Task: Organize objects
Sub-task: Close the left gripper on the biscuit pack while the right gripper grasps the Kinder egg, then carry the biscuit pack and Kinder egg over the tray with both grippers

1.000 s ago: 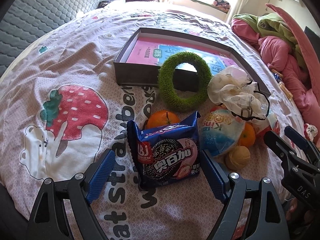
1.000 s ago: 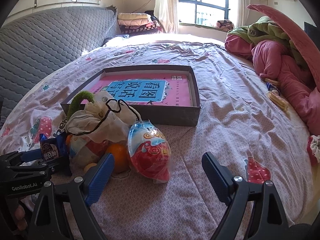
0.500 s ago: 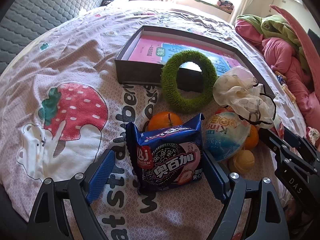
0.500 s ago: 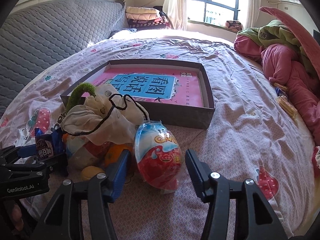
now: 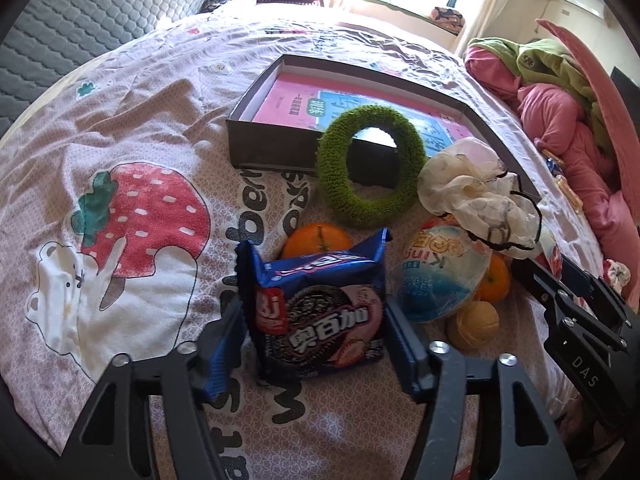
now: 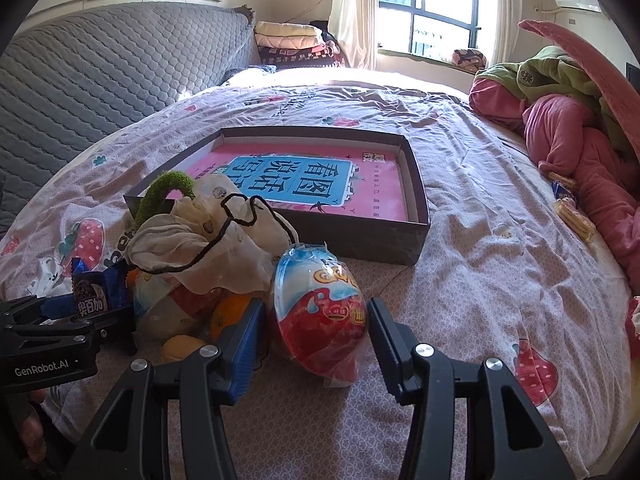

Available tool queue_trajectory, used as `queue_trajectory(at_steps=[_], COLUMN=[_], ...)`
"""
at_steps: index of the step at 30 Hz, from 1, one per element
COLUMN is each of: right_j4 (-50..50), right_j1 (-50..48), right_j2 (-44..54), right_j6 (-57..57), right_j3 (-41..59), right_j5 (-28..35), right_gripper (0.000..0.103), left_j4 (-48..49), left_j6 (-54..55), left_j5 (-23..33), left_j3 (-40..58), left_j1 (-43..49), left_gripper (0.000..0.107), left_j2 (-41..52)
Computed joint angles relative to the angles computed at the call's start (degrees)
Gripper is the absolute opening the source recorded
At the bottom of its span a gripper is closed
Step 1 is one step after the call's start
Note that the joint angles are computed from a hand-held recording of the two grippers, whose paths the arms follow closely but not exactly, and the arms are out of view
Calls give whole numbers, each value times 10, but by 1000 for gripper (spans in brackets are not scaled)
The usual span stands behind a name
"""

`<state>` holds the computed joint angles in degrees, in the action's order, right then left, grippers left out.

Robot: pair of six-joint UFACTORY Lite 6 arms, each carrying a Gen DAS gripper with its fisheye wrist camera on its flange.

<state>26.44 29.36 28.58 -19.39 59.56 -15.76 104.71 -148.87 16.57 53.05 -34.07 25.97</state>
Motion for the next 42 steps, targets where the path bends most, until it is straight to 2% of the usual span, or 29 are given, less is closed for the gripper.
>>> queue_trajectory(at_steps=[3,9,20,29,42], right_j4=[-4,-29,-75,-147,-136], right_j1=[0,-2,-8,-17,9], right_j2=[-4,-13,-48,-96,-156], right_j6=[4,32,87,172,156], right_j3=[-5,-16,-55,-99,-152], right_j5=[-4,-9,-26,-52,-102], right_gripper=[52,52,52,52,52], left_j4=[-19,10,-9,-76,-155], left_j6=[26,-6,7,74,159], left_j5=[3,0,12,49,127], left_j3=[2,-14,-35,-42,-31], left_j1=[-7,-7,-25,-59,-107], left_gripper=[59,58,58,58,58], left_j2=[0,-15,-44,-75,-98])
